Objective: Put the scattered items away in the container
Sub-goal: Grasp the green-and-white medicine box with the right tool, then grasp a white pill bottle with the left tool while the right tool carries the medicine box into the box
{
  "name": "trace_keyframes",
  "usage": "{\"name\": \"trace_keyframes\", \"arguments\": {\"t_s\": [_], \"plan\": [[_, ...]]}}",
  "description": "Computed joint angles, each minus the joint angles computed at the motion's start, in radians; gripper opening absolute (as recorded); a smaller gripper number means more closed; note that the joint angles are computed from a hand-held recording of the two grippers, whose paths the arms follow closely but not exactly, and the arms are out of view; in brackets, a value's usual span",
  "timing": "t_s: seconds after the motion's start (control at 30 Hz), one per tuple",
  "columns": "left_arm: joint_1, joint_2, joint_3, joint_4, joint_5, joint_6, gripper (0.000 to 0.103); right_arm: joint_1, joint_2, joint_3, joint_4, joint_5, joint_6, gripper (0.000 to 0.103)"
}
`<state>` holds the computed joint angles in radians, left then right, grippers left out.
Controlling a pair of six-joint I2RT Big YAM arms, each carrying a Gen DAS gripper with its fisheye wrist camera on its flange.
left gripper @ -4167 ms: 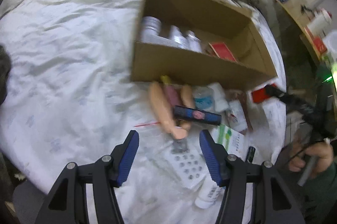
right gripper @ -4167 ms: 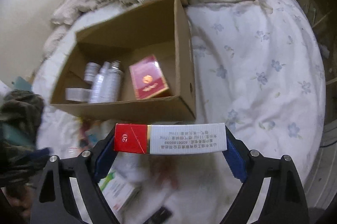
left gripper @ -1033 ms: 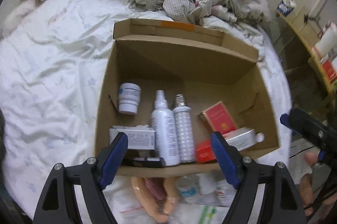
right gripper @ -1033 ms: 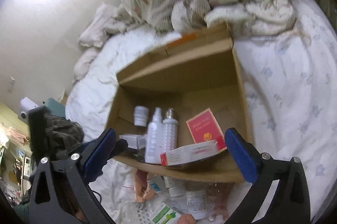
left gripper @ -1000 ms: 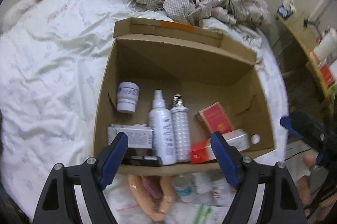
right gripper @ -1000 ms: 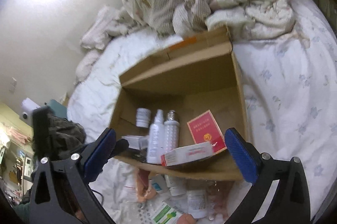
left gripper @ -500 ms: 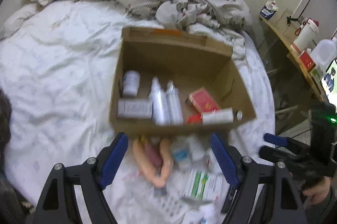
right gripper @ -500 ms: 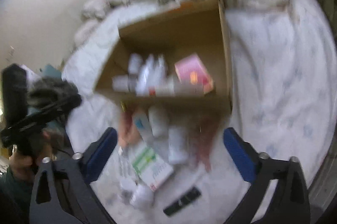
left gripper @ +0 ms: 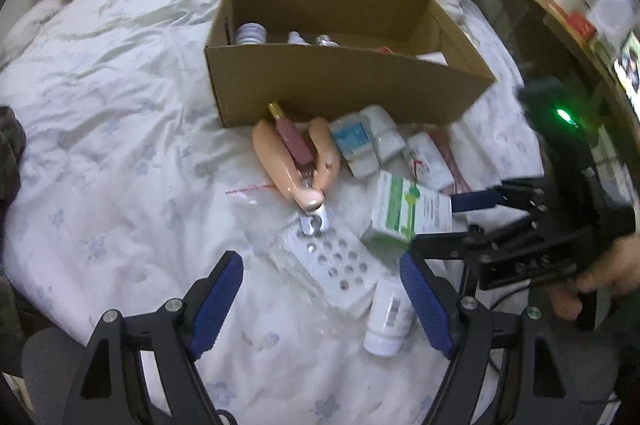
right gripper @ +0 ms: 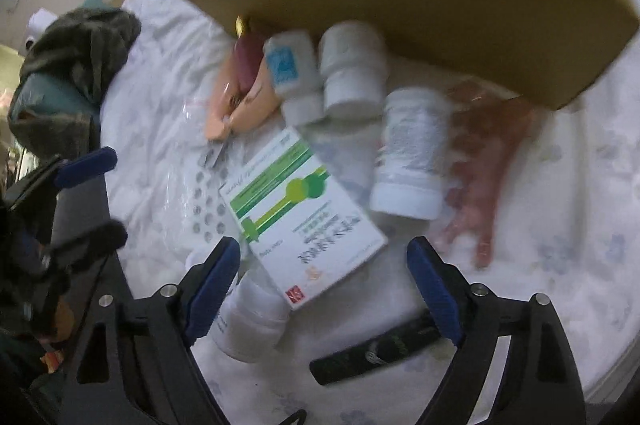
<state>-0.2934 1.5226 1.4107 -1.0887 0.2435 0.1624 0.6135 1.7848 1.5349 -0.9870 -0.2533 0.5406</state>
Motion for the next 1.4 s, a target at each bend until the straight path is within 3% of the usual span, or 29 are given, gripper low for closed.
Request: {"name": "trace_keyframes", "arguments": {"t_s": [0.2, 0.23, 0.27, 0.43, 0.83, 0.93, 1.03, 1.13, 1.2, 1.27, 1.4], "plan": [[-0.018, -0.021, -0.033, 0.022, -0.026, -0.002, 0.081, 0.033, 0.04, 0.032, 0.007, 0.093, -0.038, 0.091], [-0.019, -0.021, -0.035, 0.023, -0.027, -0.007, 0.081, 0.037, 0.042, 0.033, 0.011, 0.107, -0.043, 0.088], [-0.018, -0.021, -0.036, 0.023, -0.027, -0.012, 0.081, 0.042, 0.042, 0.034, 0.012, 0.125, -0.056, 0.079], [-0.022, -0.022, -0.04, 0.016, -0.025, -0.015, 0.081, 0.037, 0.011, 0.005, 0.047, 0.133, -0.074, 0.069], [-0.038, -0.013, -0.038, -0.011, -0.045, -0.006, 0.081, -0.029, -0.173, -0.191, 0.373, 0.086, 0.158, 0.062], [-0.024, -0.004, -0.032, -0.039, 0.03, -0.014, 0.081, -0.046, -0.232, -0.255, 0.503, 0.099, 0.231, 0.062], [-0.008, 0.009, -0.028, -0.076, 0.116, -0.023, 0.075, -0.052, -0.257, -0.281, 0.542, 0.151, 0.28, 0.062], [-0.028, 0.005, -0.035, -0.087, 0.103, 0.009, 0.062, -0.068, -0.264, -0.29, 0.562, 0.153, 0.318, 0.062], [-0.05, 0.002, -0.04, -0.087, 0.088, 0.036, 0.06, -0.078, -0.27, -0.295, 0.565, 0.151, 0.327, 0.062], [-0.069, 0.003, -0.041, -0.086, 0.071, 0.05, 0.047, -0.083, -0.269, -0.294, 0.567, 0.149, 0.33, 0.062], [-0.098, 0.034, -0.032, -0.103, 0.01, 0.053, 0.045, -0.082, -0.275, -0.297, 0.569, 0.149, 0.318, 0.062]]}}
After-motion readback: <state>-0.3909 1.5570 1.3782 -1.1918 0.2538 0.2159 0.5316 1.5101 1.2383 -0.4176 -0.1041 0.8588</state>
